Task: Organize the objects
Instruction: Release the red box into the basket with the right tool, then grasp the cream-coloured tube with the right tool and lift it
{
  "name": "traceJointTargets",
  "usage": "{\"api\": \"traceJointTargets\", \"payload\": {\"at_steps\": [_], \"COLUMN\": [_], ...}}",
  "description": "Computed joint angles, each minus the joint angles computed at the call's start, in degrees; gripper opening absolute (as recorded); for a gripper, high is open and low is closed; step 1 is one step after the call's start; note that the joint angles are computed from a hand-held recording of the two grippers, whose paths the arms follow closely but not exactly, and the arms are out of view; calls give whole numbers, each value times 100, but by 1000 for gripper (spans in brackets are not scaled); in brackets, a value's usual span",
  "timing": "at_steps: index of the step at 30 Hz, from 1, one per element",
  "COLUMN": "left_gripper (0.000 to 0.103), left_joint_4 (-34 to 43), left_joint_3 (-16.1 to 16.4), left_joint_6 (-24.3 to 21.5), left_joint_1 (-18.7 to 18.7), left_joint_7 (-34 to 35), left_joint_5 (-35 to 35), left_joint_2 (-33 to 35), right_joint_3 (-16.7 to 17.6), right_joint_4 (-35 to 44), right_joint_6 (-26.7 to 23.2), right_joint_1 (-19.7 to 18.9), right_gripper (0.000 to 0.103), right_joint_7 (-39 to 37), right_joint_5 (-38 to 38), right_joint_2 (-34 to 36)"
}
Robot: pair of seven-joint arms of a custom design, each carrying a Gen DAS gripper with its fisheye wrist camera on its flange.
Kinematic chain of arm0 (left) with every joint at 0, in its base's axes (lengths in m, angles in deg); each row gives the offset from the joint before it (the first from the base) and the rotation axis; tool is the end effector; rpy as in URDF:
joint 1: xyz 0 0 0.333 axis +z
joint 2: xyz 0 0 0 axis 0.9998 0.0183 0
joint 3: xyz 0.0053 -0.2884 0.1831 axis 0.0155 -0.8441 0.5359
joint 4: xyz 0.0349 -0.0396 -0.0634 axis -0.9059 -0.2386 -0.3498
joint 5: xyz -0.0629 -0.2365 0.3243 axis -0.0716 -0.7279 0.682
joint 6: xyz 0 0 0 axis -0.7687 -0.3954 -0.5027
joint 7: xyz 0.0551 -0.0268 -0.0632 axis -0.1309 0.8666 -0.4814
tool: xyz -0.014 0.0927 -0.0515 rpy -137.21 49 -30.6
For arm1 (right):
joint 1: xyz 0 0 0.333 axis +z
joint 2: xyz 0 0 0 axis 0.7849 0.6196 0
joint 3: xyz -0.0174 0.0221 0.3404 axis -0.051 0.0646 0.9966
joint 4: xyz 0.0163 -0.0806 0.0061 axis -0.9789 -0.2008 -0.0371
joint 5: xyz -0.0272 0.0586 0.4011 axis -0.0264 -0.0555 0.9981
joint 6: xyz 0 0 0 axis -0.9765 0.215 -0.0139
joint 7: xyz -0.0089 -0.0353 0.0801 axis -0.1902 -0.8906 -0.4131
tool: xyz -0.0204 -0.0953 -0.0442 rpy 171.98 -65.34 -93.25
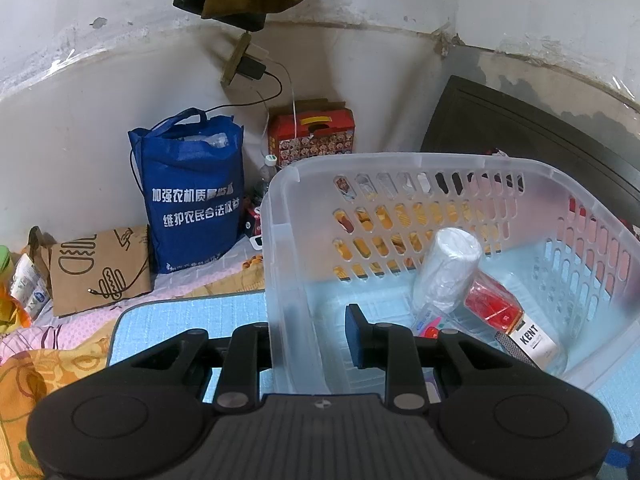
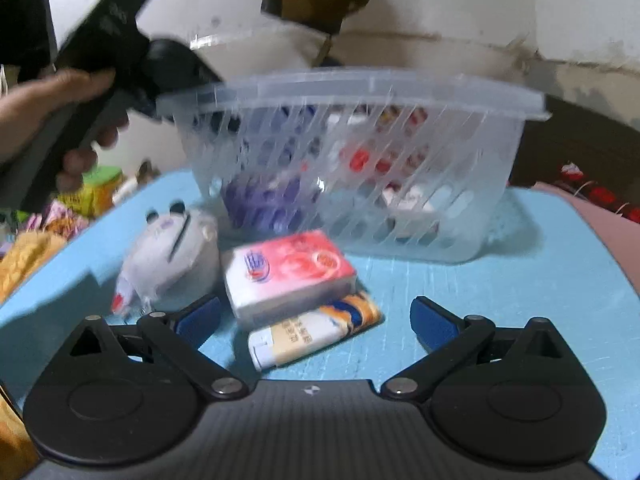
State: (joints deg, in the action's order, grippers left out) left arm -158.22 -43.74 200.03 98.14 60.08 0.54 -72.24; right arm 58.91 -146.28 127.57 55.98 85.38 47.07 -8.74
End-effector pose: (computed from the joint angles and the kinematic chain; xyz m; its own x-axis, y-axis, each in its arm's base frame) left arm 0.4709 -0.1149 0.4683 -0.0567 -0.9969 0.0554 -0.6543 -0.0048 -0.7562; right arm 0.3884 0.2384 0.4315 0.3891 -0.9212 0.0046 -0.5263 -0.2264 -0.8196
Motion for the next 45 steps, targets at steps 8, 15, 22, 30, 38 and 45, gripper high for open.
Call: {"api": "traceJointTargets", "payload": {"at_steps": [8, 15, 22, 30, 38, 45], "left_gripper": [31, 31, 31, 31, 31, 30], "left_joint_4": [9, 6, -9, -35, -14, -12], "left_joint_3": [71, 148, 106, 282, 96, 150], "left_joint_6": [-5, -9, -31, -26, -30, -25], "left_joint_1": [-83, -176, -119, -302, -108, -163], "left_joint_7": [49, 100, 99, 260, 153, 200], "left_joint_5": [-26, -88, -83, -191, -129, -120], "left_joint_2": [10, 10, -34, -33, -31, -25], "right_joint_3": [555, -352, -1172, -244, 330, 181], "right_joint_4": [60, -158, -406, -499, -494, -463], "right_joint_6": [-432, -104, 28, -271, -259, -119], "right_joint_1": [-665, 154, 857, -75, -878, -786], "right_gripper": [93, 67, 45, 45, 44, 27], "right_joint_7": [290, 480, 627, 635, 1096, 1169], "right_joint_5": [-477, -1032, -1248, -777, -1142, -1200], "right_joint_2": [-114, -87, -246, -632, -722, -667]}}
